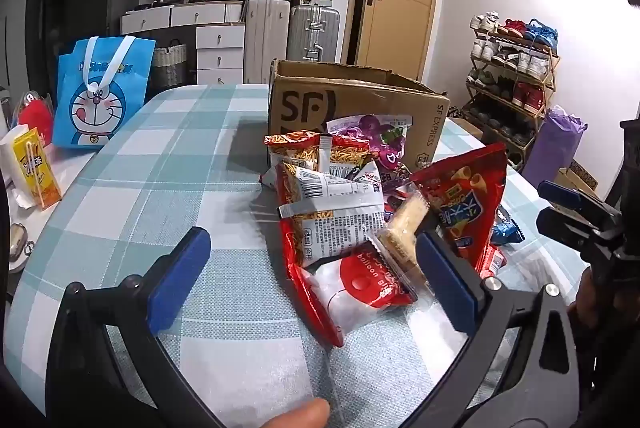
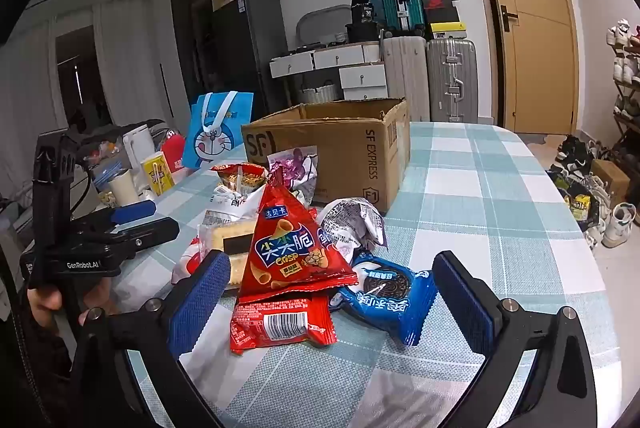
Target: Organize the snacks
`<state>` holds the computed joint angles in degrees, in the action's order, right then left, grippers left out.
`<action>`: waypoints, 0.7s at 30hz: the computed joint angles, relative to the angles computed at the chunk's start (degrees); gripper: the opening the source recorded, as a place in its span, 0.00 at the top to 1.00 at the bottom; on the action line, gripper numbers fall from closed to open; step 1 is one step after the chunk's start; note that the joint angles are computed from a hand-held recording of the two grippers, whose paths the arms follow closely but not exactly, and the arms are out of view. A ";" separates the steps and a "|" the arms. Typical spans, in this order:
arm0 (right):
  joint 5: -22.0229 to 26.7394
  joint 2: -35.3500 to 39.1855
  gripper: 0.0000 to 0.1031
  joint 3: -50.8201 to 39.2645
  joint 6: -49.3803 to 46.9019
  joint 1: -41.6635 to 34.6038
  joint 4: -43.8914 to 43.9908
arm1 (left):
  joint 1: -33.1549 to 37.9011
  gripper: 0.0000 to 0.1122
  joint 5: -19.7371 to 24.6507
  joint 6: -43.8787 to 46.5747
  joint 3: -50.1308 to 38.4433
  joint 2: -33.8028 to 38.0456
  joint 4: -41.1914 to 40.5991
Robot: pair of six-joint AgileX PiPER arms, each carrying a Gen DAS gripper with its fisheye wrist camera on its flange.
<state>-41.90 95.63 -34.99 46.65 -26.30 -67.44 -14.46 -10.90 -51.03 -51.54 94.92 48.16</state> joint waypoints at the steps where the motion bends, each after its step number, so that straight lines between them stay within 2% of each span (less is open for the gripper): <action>1: -0.60 0.18 0.00 0.03 -0.14 -0.18 0.09 | 0.06 0.09 0.03 -0.50 0.01 -0.05 0.48; 3: -0.41 0.13 0.00 0.04 -0.11 -0.10 0.16 | 0.45 0.09 -0.22 -2.59 0.11 -0.23 2.58; 7: -0.18 0.23 0.00 -0.21 0.53 -0.04 -0.33 | -0.37 0.09 0.85 1.83 0.21 -0.34 -1.88; 12: -0.15 0.23 0.00 -0.22 0.48 -0.05 -0.36 | 0.85 0.09 -0.91 4.51 2.10 -0.73 -3.93; 15: -0.02 0.22 0.00 -0.23 0.59 -0.06 -0.45 | 0.67 0.09 0.20 -1.28 -0.03 0.39 1.78; 21: -0.13 0.30 0.00 -0.28 0.68 -0.17 -0.65 | 0.50 0.09 0.48 -1.24 -0.08 0.30 1.67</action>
